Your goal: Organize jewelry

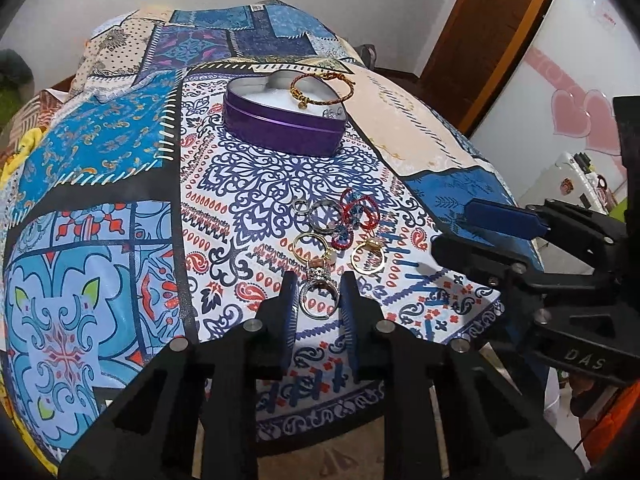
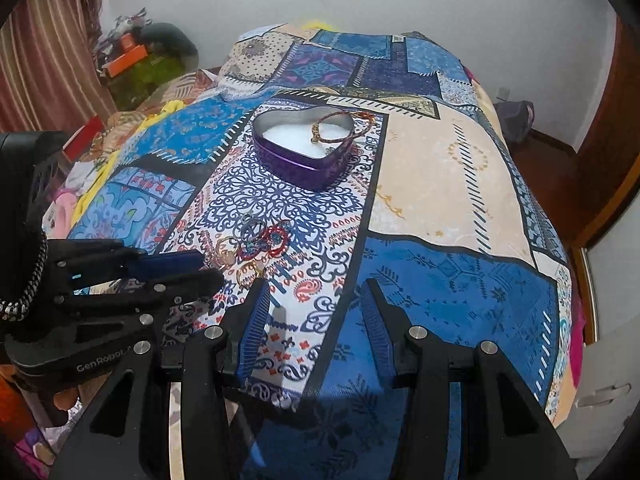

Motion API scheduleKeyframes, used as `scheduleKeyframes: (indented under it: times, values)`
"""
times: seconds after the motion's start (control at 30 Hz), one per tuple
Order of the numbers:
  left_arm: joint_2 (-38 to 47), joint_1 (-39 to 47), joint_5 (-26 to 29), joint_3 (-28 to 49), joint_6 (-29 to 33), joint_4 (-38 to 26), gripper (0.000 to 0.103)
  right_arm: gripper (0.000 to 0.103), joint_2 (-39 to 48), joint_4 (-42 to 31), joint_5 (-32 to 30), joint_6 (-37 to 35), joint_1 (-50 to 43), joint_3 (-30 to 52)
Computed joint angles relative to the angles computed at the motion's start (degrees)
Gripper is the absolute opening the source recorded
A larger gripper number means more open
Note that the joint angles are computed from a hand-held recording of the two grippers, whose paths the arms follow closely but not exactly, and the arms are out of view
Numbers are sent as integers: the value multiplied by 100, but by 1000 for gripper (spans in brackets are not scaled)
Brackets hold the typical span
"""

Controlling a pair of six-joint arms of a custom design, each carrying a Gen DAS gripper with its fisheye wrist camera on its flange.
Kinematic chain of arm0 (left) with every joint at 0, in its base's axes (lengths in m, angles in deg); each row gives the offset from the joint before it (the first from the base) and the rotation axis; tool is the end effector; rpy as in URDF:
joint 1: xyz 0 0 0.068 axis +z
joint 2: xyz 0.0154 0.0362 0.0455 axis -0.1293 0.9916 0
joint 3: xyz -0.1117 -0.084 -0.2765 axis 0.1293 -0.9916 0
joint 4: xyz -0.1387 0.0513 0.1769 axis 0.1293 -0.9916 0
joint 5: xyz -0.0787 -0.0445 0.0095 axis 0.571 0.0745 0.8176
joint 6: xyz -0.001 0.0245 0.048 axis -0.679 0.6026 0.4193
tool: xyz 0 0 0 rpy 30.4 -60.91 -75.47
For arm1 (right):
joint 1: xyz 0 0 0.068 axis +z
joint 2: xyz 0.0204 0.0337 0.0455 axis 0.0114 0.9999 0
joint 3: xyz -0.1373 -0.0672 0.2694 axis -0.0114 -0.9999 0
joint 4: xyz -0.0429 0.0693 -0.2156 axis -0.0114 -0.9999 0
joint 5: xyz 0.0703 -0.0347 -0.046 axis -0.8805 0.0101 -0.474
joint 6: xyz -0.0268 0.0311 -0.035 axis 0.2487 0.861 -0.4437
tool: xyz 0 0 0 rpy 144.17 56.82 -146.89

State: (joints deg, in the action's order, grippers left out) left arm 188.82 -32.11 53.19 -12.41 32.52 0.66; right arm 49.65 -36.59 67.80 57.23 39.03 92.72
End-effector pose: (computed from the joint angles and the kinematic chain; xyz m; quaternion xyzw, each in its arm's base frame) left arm 0.2717 -0.1317 0.0657 0.1554 0.9396 -0.1641 0.2570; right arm 0.2496 0.1914 0.1148 -0.1304 0.9432 0.0871 0.2928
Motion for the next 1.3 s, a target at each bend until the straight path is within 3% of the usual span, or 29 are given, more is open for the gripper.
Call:
scheduleKeyframes:
  times: [0.37, 0.7, 1.3]
  values:
    - [-112, 298, 88, -374, 68, 422, 20, 42, 481, -153, -499, -214, 7, 530]
    - [-151, 250, -86, -489, 65, 585, 20, 9, 688, -256, -546, -517, 94, 805]
    - [-951, 325, -164, -801, -58, 624, 20, 6, -94, 177, -283, -262, 2, 186]
